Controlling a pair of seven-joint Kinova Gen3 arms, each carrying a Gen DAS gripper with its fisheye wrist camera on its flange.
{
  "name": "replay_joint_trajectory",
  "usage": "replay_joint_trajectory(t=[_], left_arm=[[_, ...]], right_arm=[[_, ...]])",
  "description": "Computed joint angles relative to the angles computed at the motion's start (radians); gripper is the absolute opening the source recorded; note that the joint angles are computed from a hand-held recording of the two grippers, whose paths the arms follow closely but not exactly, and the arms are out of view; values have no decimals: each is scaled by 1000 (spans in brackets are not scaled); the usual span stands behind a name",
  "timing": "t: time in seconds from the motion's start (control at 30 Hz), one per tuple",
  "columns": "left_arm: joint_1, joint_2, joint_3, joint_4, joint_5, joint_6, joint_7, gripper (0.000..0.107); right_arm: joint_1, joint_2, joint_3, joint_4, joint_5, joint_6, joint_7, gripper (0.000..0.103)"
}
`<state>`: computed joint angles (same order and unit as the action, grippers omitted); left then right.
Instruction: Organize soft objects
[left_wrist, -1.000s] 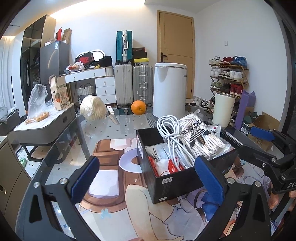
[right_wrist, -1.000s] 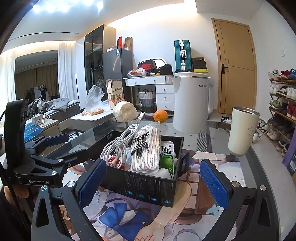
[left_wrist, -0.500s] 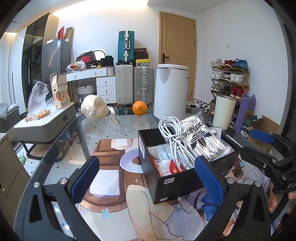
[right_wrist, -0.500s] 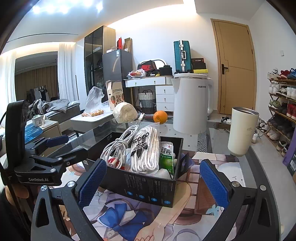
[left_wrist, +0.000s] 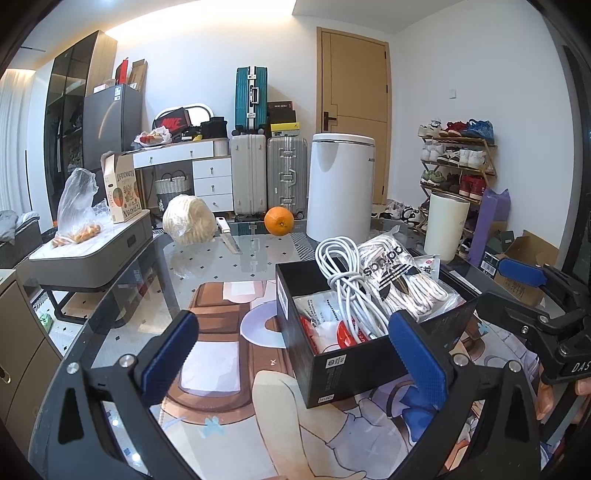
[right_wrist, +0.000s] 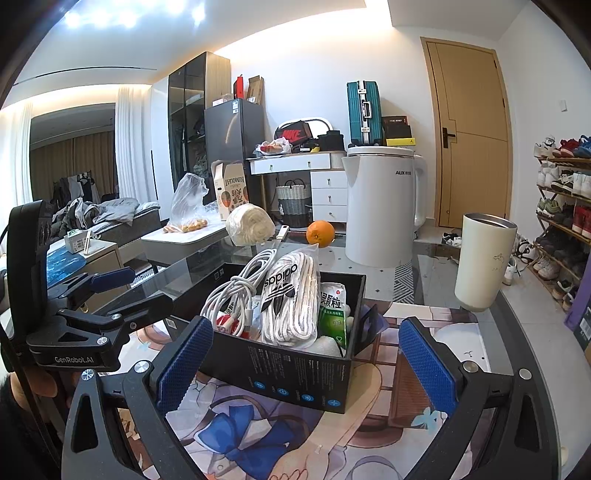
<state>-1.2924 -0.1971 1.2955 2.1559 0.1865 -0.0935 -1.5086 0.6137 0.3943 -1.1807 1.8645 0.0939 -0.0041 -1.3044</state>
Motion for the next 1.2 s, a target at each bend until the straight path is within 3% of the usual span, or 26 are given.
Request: replay_joint_trajectory(t=[1.2], left_arm=[[42,0,-41,6,30,-11,-30,103]], right_arm=[[1,2,-1,0,5,-1,-4,102]])
